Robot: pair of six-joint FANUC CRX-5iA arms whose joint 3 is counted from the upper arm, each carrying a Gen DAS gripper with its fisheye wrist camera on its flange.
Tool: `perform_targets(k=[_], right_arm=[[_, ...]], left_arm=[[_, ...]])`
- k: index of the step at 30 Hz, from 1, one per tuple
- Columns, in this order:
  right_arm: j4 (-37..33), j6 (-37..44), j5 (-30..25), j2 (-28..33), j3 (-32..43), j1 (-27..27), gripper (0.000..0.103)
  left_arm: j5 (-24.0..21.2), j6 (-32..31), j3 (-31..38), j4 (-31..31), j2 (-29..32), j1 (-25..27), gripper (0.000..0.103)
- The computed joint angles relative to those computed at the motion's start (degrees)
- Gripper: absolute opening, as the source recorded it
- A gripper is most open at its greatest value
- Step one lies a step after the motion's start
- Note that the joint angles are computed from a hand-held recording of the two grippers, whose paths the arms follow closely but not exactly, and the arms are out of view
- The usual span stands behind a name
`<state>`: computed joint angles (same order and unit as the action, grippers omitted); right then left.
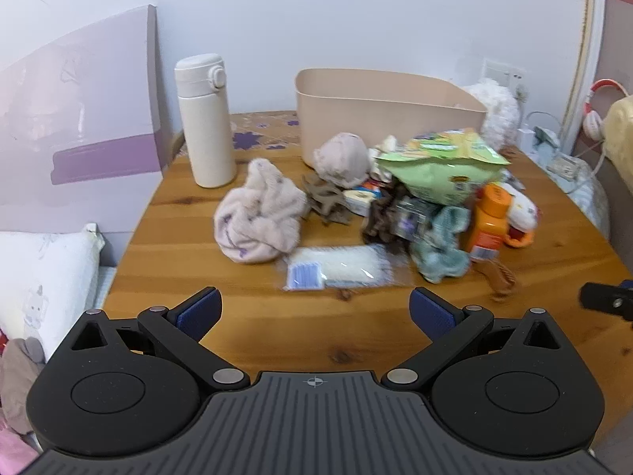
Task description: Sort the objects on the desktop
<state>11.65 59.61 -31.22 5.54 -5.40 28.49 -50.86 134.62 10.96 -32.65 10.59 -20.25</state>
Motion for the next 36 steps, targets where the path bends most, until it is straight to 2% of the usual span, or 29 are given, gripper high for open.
perform_targets(k=[4,9,12,14,23,26,29,36], right_arm=[[7.37,-5.35,3.46,1.86,-1.03,-0.29,0.103],[3.43,0.29,3.23,5.11,3.02,-1.96,0.103],[8.4,-0.29,3.72,7.32,3.61,-2.41,0.103],[9.34,1.97,4.59,8.54,4.29,-2.9,0.103],[4.94,15.65,4.88,14.66,11.82,-4.65,0.103],[6.93,17.03,6.9,16.23,12.37,-4.82,0.103],[3.39,21.46,4.77,18.53,16.13,-5.0,0.103],[-3.75,29.32,1.54,22.96,23.55,-5.91,0.103]], left_arm=[[0.59,0.7,0.74,-2.32,1.3,0.86,0.103],[-0.03,-0.74,2.86,-5.39,3.78,0.98,0.103],[-1.29,0.12,4.55,-9.2,5.53,0.25,0.103],[-2.34,0.26,5.81,-11.24,6.81,-0.04,0.103],[0.17,0.15,6.91,-13.07,9.37,2.18,0.103],[0.35,-0.35,7.93,-13.04,10.77,2.8,0.103],[-0.26,-0.88,9.39,-12.95,12.57,3.42,0.103],[3.13,-3.54,10.59,-9.88,14.51,6.45,0.103]])
